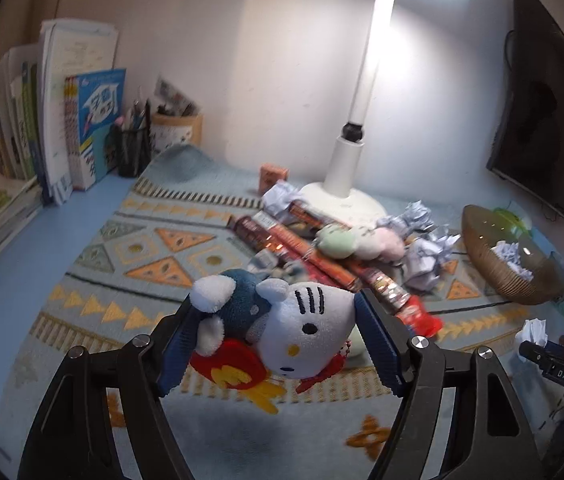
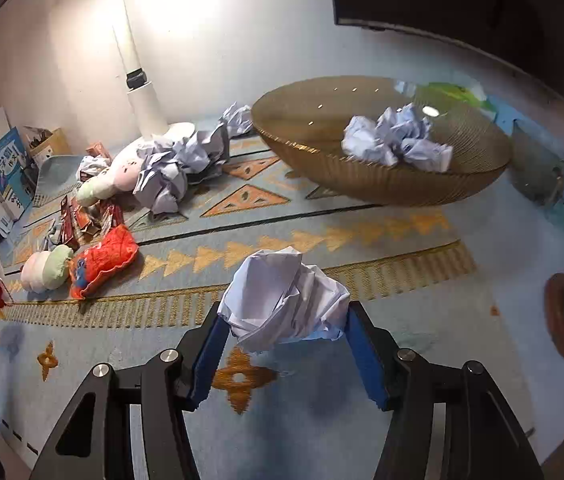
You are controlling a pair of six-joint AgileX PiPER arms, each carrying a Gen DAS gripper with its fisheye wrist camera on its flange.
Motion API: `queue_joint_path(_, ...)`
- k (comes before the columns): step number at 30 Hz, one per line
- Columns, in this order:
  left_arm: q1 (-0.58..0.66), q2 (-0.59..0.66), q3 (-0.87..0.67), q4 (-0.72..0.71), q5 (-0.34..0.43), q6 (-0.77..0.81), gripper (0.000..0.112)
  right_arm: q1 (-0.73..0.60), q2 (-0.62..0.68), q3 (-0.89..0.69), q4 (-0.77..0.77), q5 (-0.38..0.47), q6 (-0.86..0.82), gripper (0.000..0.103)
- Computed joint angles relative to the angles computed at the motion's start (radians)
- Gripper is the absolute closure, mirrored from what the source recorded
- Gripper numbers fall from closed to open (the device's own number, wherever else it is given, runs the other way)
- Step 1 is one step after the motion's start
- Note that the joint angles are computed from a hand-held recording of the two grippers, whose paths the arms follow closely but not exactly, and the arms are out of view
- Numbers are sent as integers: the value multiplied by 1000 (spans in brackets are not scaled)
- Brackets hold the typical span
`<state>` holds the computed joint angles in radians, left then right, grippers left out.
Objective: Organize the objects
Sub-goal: 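Carry plush and paper over the gold bowl and open both grippers, then grasp the pink-white-green ball plush with the left gripper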
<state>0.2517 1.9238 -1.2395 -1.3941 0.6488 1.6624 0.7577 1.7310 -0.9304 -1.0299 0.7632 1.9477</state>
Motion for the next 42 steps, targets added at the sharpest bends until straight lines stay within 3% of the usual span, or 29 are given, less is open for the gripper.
queue_joint_path(3, -112, -64, -12, 36, -6, -61, 39, 16, -149, 71, -41, 61, 18, 45)
queue_joint_path(7, -329, -69, -97, 165, -55, -247, 39, 11, -259, 28, -1, 325, -94, 45)
queue_joint_path(9, -446, -36, -180, 263, -82, -372, 39, -57, -309, 29, 5, 351, -136, 45)
queue_joint_path(12, -580, 25, -302, 376, -105, -503, 39, -197, -365, 44, 42, 260, -220, 45)
queue_joint_path(16, -681, 142, -480, 531, -91, -697, 39, -413, -372, 57, 106, 5, -363, 45)
queue_joint_path(18, -710, 189, -540, 570, -94, -755, 37, -484, -327, 29, 148, -68, -429, 44)
queue_joint_path(20, -732, 218, -574, 592, -109, -782, 25, -533, -306, 18, 175, -141, -470, 34)
queue_joint_path(22, -750, 229, -585, 670, -128, -843, 24, -550, -285, 6, 176, -156, -499, 29)
queue_joint_path(24, -737, 216, -561, 669, -127, -822, 24, -540, -288, 14, 154, -126, -477, 27)
queue_joint_path(28, -661, 125, -419, 541, -146, -665, 24, -539, -370, 104, 149, -168, -421, 23)
queue_joint_path(34, -393, -15, -170, 256, -73, -356, 20, -382, -472, 216, 159, -234, -295, 18)
queue_joint_path(36, -270, -10, -129, 208, -16, -302, 10, -275, -427, 206, 101, -211, -196, 14)
queue_joint_path(38, -152, 28, -126, 203, 40, -275, 10, -187, -340, 163, 63, -175, -135, 13)
queue_joint_path(42, 15, 147, -187, 245, 17, -313, 10, -141, -153, 61, 75, -251, -138, 13)
